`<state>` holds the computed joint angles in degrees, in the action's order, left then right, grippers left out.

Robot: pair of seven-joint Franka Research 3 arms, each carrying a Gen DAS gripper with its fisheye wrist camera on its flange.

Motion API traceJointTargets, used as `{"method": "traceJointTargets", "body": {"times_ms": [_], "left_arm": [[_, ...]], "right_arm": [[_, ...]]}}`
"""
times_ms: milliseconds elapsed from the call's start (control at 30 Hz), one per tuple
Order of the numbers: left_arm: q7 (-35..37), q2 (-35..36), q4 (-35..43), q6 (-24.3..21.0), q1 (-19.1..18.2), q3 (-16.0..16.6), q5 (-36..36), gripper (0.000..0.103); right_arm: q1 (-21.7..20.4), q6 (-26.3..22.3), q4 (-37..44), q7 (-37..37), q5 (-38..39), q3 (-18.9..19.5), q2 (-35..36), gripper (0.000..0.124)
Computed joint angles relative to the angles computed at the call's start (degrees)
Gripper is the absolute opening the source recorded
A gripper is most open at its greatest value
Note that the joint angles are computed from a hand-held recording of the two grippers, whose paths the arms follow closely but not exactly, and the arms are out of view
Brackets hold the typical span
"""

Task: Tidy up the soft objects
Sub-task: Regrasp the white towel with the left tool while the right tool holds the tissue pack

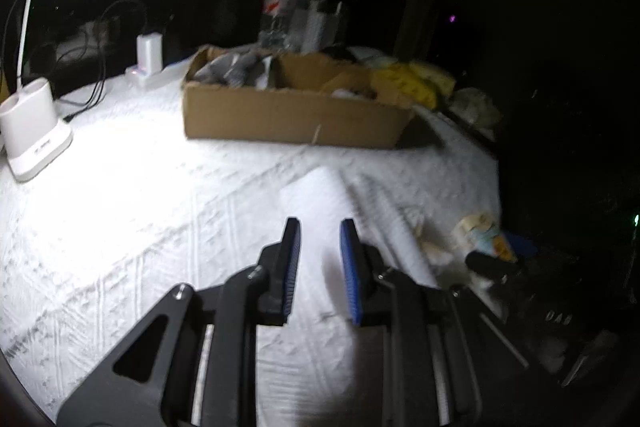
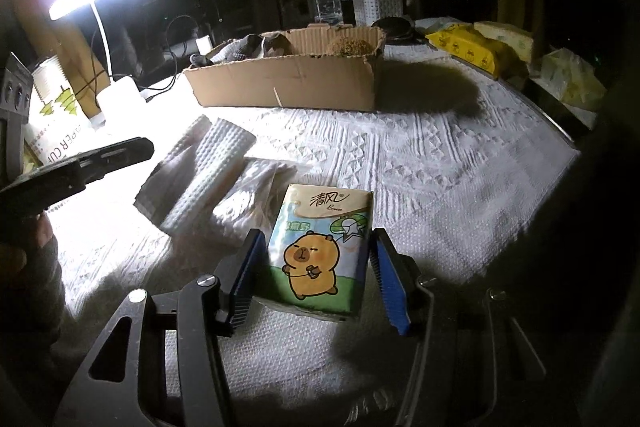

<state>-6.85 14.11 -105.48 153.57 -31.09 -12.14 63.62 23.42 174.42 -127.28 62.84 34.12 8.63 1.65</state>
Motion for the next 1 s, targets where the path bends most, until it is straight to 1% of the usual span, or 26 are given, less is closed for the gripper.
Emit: {"method": "traceJointTargets", "body": {"times_ms": [33,100,333,400,467,533,567,600,633,667,800,867,933,1000], "left_arm": [[0.11,-0.12,-0.43,0.39,0.23,-0.06,-0.55,0.021],[-0.04,-0.35,-0.94,0.55,0.31,-0.08,-0.89,0.021],[-1.37,-0.87,-1.32,1.24,0.09,-0.20,0.59,0.023],[-0.32,-0.69,-0.85,0.42,-0.18,-0.61,0.26,0.029],[1.98,-0.12,-0.04,-0.63,-0.49,-1.21,-1.22,0.030],[4.64,0.65,0.94,-1.86,-1.19,-1.71,-2.61,0.032],[5.56,0.97,1.30,-1.99,-1.52,-1.78,-3.04,0.040],[7.30,1.50,1.80,-2.07,-1.83,-2.07,-3.88,0.067],[8.11,1.79,2.02,-1.80,-2.19,-1.99,-4.04,0.078],[8.20,2.05,2.31,-1.93,-2.83,-1.71,-3.38,0.082],[10.56,3.42,4.25,-3.12,-3.49,-1.23,-5.42,0.082],[13.56,4.57,5.81,-5.04,-3.58,-1.44,-8.26,0.082],[15.96,5.82,7.17,-6.21,-3.96,-1.43,-10.24,0.082],[17.75,6.58,8.24,-7.15,-4.80,-1.06,-10.68,0.082]], "right_arm": [[0.09,0.36,0.30,2.11,-1.99,-0.32,0.59,0.057],[-0.01,0.08,0.83,3.91,-3.83,-0.50,1.37,0.057],[-0.83,-0.10,1.64,2.91,-2.44,0.39,2.38,0.057],[-0.86,-0.04,1.73,3.28,-2.76,0.30,2.51,0.057],[-0.75,-0.05,1.65,4.78,-4.05,-0.05,2.59,0.057],[-1.00,-0.01,1.52,4.50,-3.58,0.16,2.50,0.057],[-1.09,0.06,1.45,4.27,-3.28,0.26,2.44,0.057],[-1.13,-0.02,1.45,4.15,-3.14,0.30,2.43,0.057],[-1.11,-0.16,1.45,4.30,-3.38,0.25,2.45,0.057],[-0.96,-0.38,1.44,5.09,-4.40,0.00,2.54,0.057],[-0.63,-1.31,1.51,6.85,-7.13,-0.33,3.03,0.057],[-0.30,-1.46,1.66,8.73,-9.88,-0.81,3.27,0.057],[-0.78,-2.96,2.51,7.70,-9.67,-0.45,3.47,0.057],[-1.09,-4.33,3.28,6.98,-9.85,-0.46,3.64,0.057]]}}
